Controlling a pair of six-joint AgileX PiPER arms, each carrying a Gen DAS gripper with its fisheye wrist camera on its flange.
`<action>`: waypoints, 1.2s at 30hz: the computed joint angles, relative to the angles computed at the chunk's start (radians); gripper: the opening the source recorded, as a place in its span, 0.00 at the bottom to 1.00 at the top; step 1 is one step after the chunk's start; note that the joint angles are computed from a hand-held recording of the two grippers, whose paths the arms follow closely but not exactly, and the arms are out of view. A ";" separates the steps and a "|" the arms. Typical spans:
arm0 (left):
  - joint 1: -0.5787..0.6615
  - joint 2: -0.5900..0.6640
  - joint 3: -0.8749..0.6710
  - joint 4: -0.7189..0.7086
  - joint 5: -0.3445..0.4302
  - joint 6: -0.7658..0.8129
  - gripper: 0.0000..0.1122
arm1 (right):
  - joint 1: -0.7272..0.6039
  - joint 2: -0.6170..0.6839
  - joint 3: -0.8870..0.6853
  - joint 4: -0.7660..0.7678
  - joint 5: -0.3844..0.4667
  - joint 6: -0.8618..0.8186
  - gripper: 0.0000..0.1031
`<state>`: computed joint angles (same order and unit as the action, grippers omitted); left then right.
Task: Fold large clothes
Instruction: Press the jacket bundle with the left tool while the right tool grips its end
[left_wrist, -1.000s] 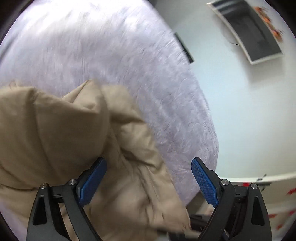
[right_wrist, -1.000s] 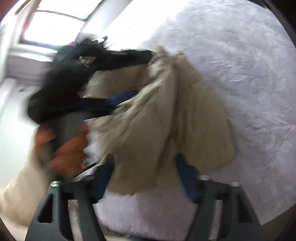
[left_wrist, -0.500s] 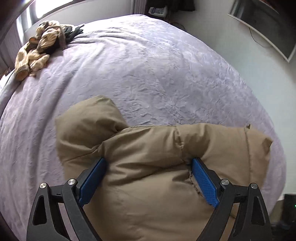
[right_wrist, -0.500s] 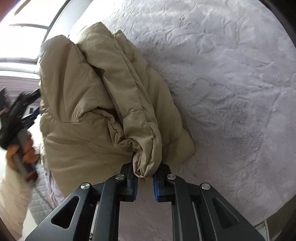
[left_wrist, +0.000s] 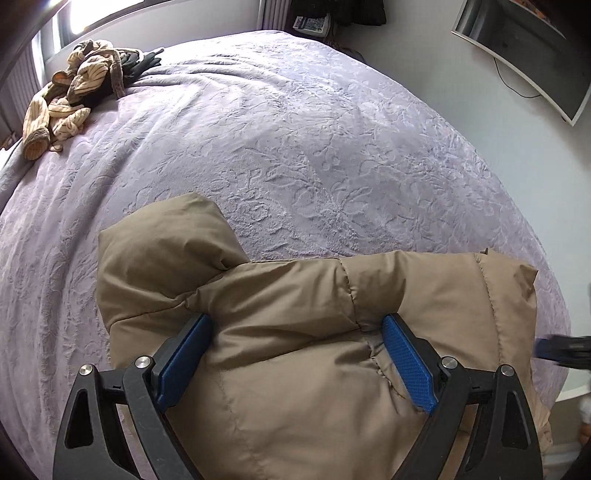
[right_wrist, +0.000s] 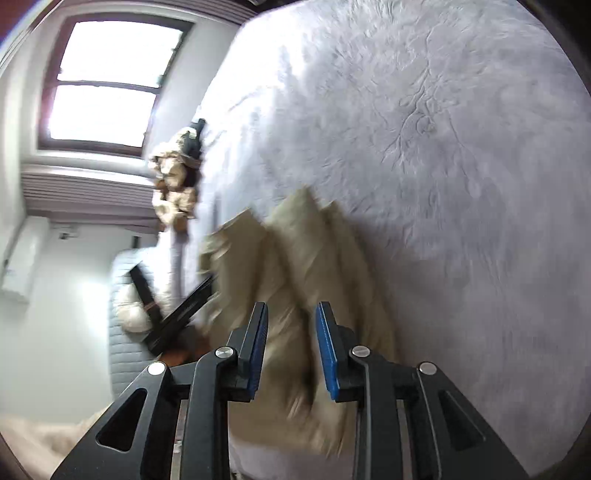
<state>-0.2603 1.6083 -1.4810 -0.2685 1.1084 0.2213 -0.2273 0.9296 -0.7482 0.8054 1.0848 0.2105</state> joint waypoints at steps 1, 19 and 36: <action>0.000 0.000 -0.001 -0.002 0.000 0.000 0.83 | 0.052 0.086 0.009 0.019 -0.073 -0.041 0.17; -0.151 0.047 -0.128 -0.026 0.055 -0.045 0.83 | 0.147 0.715 0.024 0.557 -0.062 -0.767 0.00; -0.293 0.101 -0.116 0.147 0.030 -0.168 0.83 | 0.035 0.109 -0.020 -0.039 0.015 -0.084 0.49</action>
